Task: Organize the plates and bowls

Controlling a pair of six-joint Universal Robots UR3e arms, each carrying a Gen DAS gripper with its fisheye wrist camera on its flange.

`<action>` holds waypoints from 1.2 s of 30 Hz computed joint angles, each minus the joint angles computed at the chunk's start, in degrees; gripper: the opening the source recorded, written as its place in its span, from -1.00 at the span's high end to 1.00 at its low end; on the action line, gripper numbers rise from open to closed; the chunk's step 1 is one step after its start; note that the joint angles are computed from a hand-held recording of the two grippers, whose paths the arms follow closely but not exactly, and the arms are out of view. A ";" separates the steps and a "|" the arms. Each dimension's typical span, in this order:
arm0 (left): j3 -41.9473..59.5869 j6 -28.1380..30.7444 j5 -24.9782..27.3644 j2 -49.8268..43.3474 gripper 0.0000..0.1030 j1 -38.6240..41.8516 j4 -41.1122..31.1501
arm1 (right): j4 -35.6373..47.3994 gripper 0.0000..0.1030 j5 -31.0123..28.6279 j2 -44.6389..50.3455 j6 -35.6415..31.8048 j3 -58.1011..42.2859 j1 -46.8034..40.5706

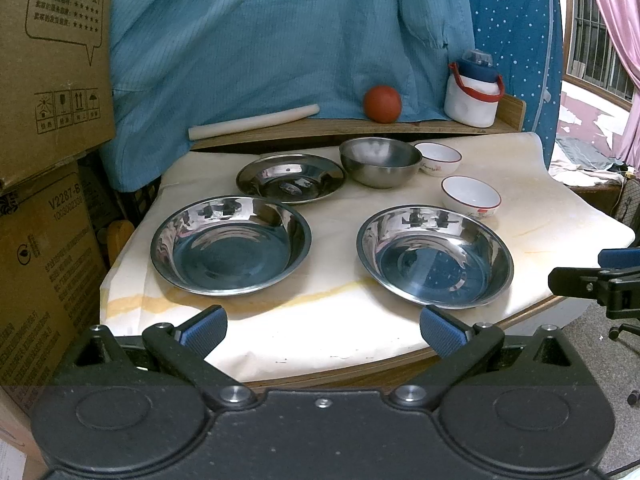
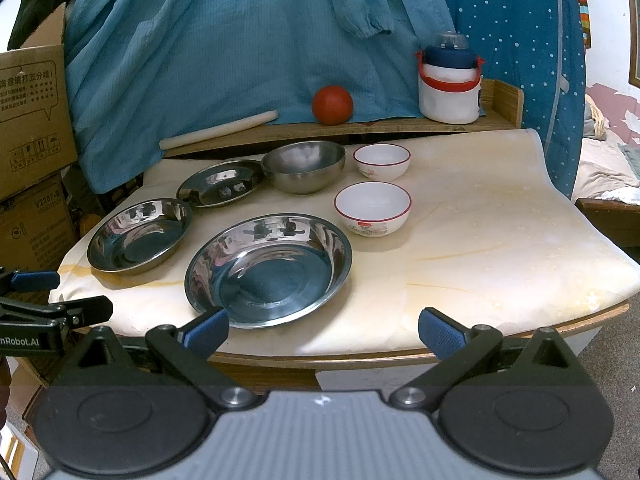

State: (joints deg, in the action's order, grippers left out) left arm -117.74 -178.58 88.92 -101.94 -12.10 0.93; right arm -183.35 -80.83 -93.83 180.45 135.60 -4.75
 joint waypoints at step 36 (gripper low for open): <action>36.64 -32.67 5.67 -17.46 -0.87 7.59 -36.33 | 26.22 -0.98 10.96 47.75 -14.09 -69.59 8.09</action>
